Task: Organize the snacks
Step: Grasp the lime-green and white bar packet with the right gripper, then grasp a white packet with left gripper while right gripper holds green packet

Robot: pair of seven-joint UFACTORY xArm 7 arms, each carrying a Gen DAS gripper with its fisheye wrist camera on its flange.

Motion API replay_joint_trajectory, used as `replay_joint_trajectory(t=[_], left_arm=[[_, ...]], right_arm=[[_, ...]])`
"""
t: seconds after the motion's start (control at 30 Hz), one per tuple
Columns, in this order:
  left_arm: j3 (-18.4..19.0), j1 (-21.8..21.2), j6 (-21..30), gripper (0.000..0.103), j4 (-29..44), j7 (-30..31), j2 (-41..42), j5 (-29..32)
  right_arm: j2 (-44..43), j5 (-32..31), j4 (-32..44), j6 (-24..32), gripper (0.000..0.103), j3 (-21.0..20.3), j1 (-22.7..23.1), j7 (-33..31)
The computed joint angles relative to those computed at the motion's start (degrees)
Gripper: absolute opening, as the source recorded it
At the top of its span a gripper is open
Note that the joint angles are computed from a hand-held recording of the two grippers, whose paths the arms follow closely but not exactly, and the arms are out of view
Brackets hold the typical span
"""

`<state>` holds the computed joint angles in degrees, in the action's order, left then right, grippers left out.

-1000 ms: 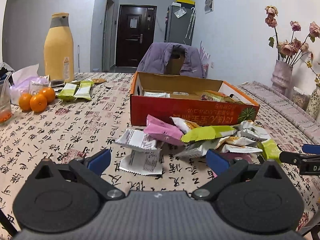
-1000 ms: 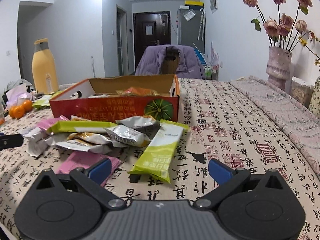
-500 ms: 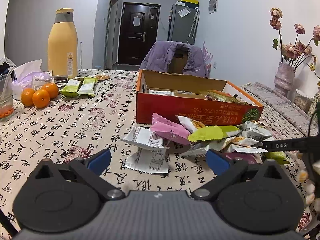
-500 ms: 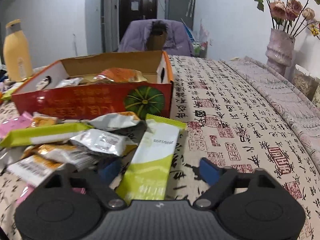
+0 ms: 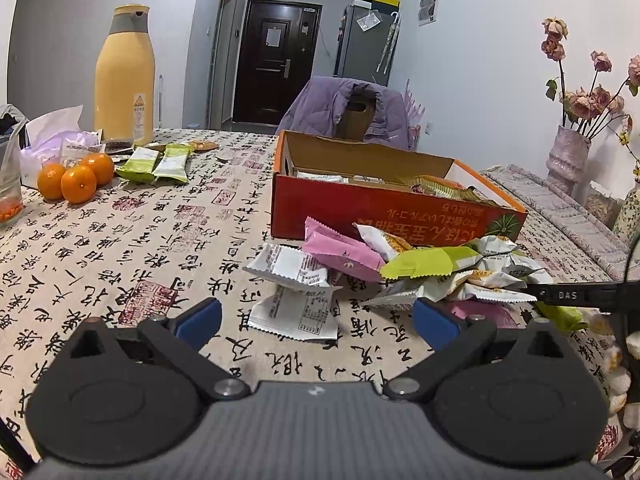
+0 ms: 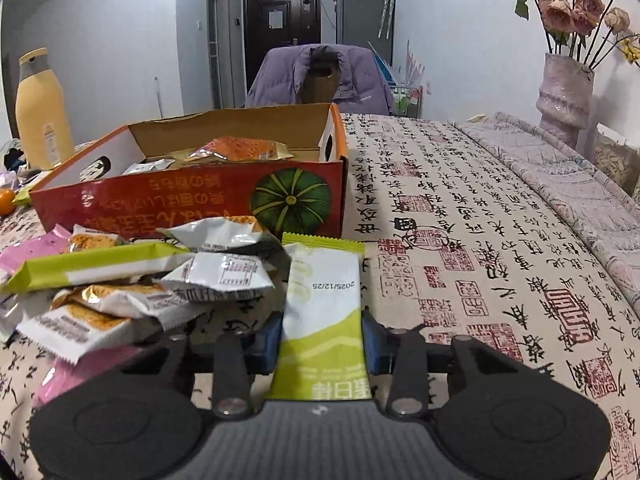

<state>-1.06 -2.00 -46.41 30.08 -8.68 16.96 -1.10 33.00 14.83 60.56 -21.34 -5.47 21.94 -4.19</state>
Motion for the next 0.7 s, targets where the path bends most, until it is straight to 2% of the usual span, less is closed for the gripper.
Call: replay_joint_trajectory(t=[0.23, 0.4, 0.53, 0.7], left_arm=[[0.34, -0.5, 0.48, 0.103, 0.23, 1.25, -0.28, -1.83], [0.81, -1.12, 2.61, 0.103, 1.14, 3.07, -0.9, -4.45], [1.48, -2.36, 7.43, 0.103, 3.36, 7.07, -2.13, -7.34], [3.98, -6.83, 15.04, 0.103, 8.82, 18.3, -1.98, -16.53]], right_arm=[[-1.48, -1.56, -4.02, -5.54, 0.036, 3.13, -3.27, 1.26], [-2.68, -1.3, -6.58, -9.18, 0.036, 4.17, -4.06, 1.07], [-3.43, -0.71, -7.88, -11.2, 0.036, 4.83, -4.61, 0.89], [-4.54, -1.25, -9.63, -13.42, 0.036, 5.94, -5.9, 1.44]])
